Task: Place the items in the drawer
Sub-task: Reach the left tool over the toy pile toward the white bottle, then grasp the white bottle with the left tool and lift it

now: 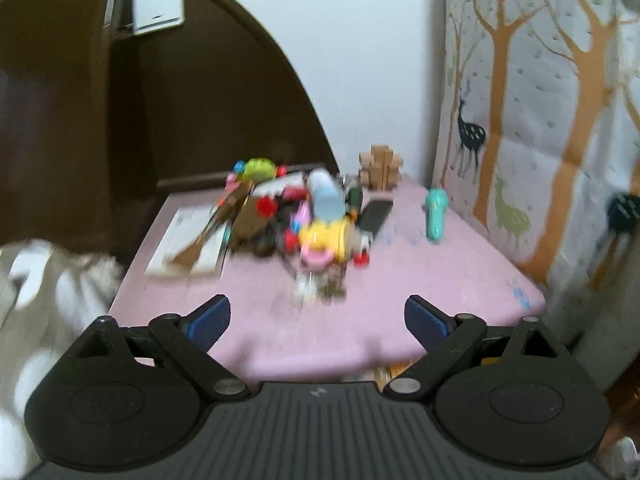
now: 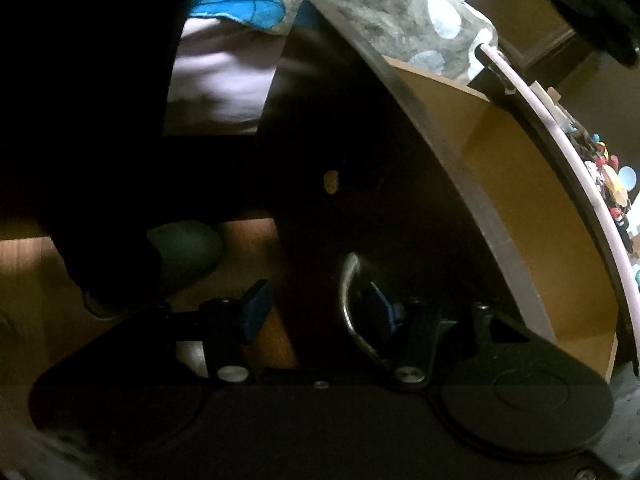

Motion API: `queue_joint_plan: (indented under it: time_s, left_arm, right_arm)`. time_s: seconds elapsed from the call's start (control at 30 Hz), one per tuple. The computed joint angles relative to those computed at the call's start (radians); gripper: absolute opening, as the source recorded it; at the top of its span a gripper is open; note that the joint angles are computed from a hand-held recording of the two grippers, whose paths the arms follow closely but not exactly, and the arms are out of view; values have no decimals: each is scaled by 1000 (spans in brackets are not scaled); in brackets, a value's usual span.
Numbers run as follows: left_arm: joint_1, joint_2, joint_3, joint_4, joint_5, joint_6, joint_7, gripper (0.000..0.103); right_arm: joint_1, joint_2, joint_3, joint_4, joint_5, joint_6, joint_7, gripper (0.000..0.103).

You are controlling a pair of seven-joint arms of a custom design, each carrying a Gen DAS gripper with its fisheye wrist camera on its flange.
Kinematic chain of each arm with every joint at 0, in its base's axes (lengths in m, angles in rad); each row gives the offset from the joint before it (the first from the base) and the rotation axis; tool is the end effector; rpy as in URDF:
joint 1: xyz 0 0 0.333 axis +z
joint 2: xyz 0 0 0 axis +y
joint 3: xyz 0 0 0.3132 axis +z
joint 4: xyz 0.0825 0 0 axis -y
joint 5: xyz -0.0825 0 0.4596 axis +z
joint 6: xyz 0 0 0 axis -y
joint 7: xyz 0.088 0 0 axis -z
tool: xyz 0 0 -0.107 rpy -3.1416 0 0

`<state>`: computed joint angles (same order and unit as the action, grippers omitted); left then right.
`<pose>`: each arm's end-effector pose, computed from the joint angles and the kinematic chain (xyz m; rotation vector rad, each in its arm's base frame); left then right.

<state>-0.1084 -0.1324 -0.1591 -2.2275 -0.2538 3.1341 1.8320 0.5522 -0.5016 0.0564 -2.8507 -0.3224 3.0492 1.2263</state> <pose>0.5984 -0.1444 0.5143 -1.3744 1.8378 -1.0249 0.3488 0.2701 0.3544 -2.5696 0.3940 -0.7470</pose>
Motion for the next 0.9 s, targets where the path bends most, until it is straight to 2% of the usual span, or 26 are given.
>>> queue_joint_plan:
  time_s: [0.03, 0.07, 0.1, 0.2, 0.27, 0.3, 0.43, 0.57, 0.73, 0.9]
  left_arm:
    - [21, 36, -19, 47, 37, -14, -32, 88]
    - [55, 77, -46, 99, 125, -27, -114, 86]
    - [61, 116, -48, 149, 191, -39, -172, 86]
    - [13, 226, 1, 292, 324, -80, -279, 82]
    - [-28, 289, 42, 375, 383, -114, -327, 78]
    - [-45, 320, 59, 415, 402, -133, -343, 77]
    - [-79, 420, 88, 548, 407, -208, -358, 73]
    - [-73, 502, 74, 660, 357, -277, -323, 67]
    - [-93, 585, 90, 787, 351, -353, -328, 62]
    - [-107, 671, 103, 917, 362, -444, -342, 56]
  right_arm:
    - [16, -3, -16, -2, 6, 5, -12, 52]
    - [37, -7, -36, -5, 14, 10, -27, 52]
    - [57, -12, -56, -7, 23, 15, -43, 53]
    - [79, -40, -76, -26, 31, 51, -74, 59]
    - [34, -41, -31, -29, 11, 68, -60, 59]
    - [35, -41, -35, -28, 8, 63, -60, 59]
    - [48, -41, -55, -23, 9, 39, -74, 59]
    - [72, -46, -81, -24, 28, 32, -91, 59]
    - [75, -46, -86, -26, 43, 27, -105, 59]
    - [102, -50, -121, -26, 75, 8, -141, 60]
